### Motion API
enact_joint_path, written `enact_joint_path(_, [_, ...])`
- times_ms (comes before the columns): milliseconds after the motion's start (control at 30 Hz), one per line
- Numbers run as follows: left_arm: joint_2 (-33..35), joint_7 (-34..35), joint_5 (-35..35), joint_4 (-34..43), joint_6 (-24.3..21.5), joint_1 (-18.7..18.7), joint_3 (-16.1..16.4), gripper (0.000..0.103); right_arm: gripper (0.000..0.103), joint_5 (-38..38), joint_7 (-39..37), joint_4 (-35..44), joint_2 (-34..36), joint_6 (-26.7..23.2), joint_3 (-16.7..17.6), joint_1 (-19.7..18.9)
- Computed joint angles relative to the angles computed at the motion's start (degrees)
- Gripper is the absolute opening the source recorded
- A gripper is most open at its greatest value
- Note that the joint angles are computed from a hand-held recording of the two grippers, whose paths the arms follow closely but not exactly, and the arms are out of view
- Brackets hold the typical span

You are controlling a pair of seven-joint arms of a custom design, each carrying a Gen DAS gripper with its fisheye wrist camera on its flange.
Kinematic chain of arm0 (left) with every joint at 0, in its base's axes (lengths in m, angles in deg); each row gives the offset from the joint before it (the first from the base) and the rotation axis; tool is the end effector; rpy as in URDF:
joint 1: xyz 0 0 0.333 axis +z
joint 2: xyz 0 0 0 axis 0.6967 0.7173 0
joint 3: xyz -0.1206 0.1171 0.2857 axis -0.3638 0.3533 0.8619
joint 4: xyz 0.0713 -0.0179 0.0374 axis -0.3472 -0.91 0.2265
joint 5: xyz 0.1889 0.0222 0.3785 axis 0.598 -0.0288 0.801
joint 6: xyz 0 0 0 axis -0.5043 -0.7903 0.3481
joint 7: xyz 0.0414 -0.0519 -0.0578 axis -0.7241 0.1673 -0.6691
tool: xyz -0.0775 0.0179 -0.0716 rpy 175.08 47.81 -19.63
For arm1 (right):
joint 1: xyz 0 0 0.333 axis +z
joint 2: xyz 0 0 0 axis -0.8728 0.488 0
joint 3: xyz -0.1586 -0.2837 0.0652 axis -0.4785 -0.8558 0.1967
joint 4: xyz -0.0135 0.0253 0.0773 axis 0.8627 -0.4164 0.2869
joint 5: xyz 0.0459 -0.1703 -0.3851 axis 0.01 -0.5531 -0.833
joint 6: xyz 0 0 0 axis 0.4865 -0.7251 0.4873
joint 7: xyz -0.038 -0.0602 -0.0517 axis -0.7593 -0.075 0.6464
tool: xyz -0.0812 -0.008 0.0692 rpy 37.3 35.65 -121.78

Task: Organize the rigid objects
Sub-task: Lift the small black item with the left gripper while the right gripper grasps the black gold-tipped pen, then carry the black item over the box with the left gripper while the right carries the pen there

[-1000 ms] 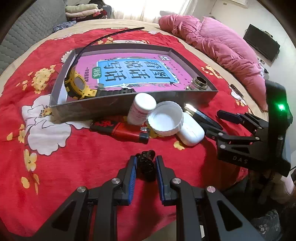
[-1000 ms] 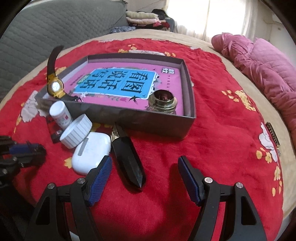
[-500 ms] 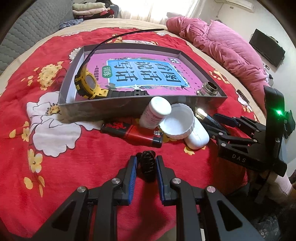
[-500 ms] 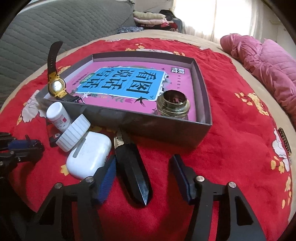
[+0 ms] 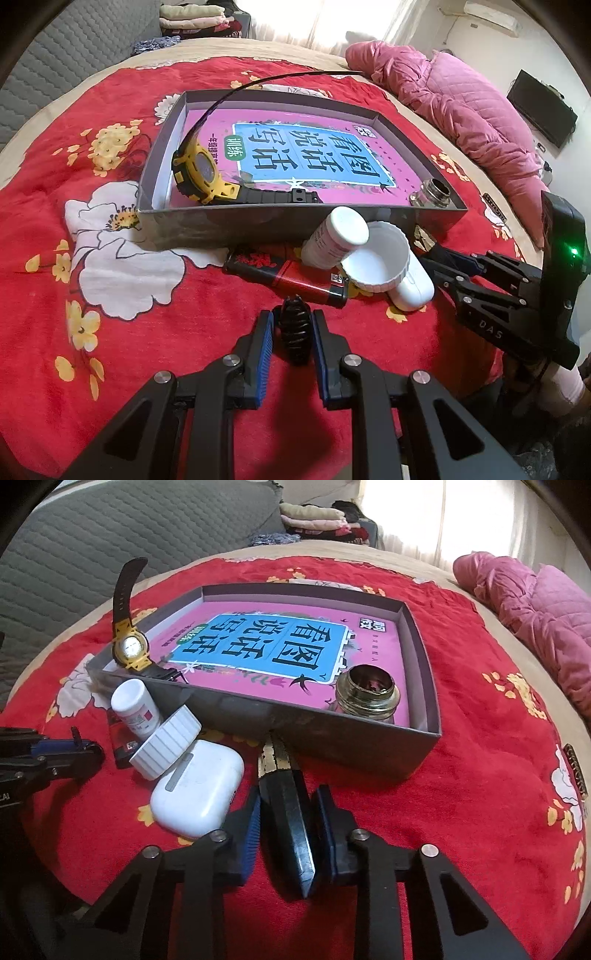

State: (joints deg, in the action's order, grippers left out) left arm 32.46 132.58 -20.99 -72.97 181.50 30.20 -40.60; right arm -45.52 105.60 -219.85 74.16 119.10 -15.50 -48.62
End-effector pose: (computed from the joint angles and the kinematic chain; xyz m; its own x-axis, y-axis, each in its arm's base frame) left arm 0.5099 -0.2299 0.3575 -0.3162 -0.9183 0.2384 -0.8504 0.1629 -0.5004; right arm 0.4836 0.1406 0.3499 0.2184 -0.9759 -0.0047 -0.7927 -0.1745 -0.5842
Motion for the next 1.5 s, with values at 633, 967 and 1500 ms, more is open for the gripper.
enact_joint_path(633, [-1.39,4.10,-5.19,-0.66,0.75,-0.03,0.17,0.015,0.023,28.82,-19.53,-2.71,-3.99,1.90,-10.74,14.27])
enact_joint_path(967, [-2.83,8.49,-11.17,-1.26,4.26,-1.00,0.71,0.015,0.023,30.08,-20.23,-4.01,-6.65,5.19,-20.64,24.66])
enact_joint_path(1500, [-2.62,23.64,-27.27,0.82,8.29,-2.19,0.94,0.015,0.023,19.60,-10.67,-4.60,-6.91,7.91,-22.65,24.52])
